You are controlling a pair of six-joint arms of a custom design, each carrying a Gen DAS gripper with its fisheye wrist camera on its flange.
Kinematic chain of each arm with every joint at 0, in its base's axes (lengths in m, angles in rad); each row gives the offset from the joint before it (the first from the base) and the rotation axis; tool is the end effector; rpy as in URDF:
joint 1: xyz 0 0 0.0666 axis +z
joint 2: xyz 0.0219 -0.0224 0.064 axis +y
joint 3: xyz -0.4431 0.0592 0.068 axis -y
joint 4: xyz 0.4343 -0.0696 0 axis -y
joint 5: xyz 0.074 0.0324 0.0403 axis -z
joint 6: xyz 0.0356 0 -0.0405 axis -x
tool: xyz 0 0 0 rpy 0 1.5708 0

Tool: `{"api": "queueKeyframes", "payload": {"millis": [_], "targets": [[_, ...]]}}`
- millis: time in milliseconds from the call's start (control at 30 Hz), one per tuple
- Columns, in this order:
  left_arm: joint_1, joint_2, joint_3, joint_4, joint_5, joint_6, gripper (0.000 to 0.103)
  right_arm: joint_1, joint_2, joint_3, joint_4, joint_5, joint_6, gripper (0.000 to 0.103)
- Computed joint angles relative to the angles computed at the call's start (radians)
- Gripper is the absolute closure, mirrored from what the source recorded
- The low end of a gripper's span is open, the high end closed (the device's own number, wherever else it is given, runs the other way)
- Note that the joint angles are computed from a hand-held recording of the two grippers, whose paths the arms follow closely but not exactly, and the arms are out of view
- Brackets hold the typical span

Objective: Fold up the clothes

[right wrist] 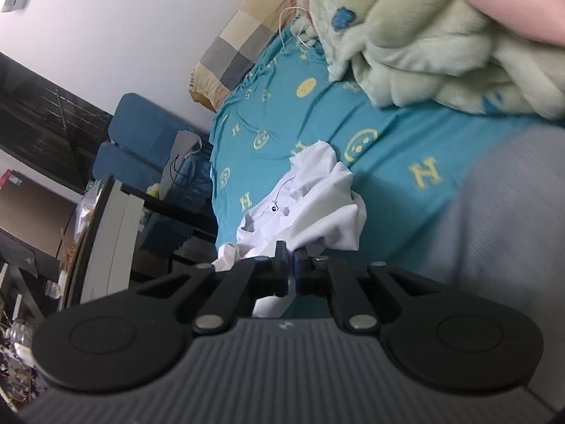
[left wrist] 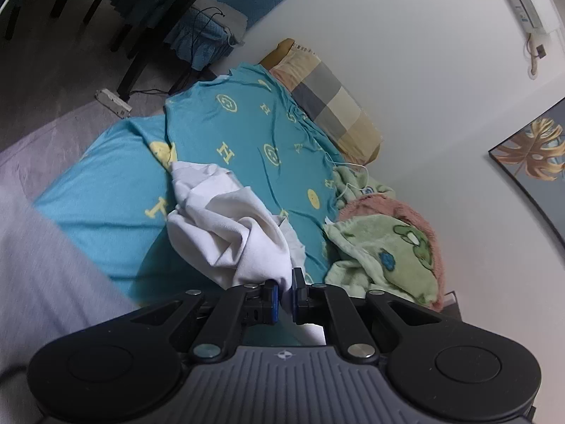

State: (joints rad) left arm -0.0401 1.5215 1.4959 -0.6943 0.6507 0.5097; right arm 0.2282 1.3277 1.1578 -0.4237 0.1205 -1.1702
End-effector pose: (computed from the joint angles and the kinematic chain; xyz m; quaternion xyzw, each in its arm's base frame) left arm 0.5776 -0.0452 0.4978 -0.0725 0.8701 -0.3864 0.2974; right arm 0.4879 0.1085 0.4423 0.4251 0.7726 0.2609 0.3928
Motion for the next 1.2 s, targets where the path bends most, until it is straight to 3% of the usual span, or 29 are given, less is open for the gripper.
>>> {"api": "queueKeyframes", "payload": {"millis": [133, 267, 433, 600, 867, 1033, 1200], "targets": [[-0.002, 0.006, 0.024, -0.008, -0.004, 0.035, 0.096, -0.004, 0.0, 0.023, -0.031, -0.01, 0.0, 0.097], [-0.02, 0.094, 0.129, -0.018, -0.03, 0.083, 0.096, -0.054, 0.079, 0.106, -0.025, -0.049, 0.0, 0.097], [-0.053, 0.279, 0.34, -0.062, -0.091, 0.133, 0.095, -0.118, 0.242, 0.272, -0.061, -0.117, 0.002, 0.097], [-0.08, 0.489, 0.594, -0.146, -0.136, 0.128, 0.095, -0.159, 0.406, 0.436, -0.115, -0.143, 0.025, 0.096], [-0.121, 0.85, 1.063, -0.375, -0.232, -0.028, 0.094, -0.212, 0.661, 0.661, -0.225, -0.22, 0.078, 0.096], [-0.133, 1.042, 1.362, -0.52, -0.268, -0.119, 0.093, -0.213, 0.752, 0.763, -0.301, -0.203, 0.173, 0.096], [-0.14, 1.045, 1.351, -0.499, -0.28, -0.187, 0.093, -0.196, 0.775, 0.805, -0.348, -0.143, 0.301, 0.095]]}}
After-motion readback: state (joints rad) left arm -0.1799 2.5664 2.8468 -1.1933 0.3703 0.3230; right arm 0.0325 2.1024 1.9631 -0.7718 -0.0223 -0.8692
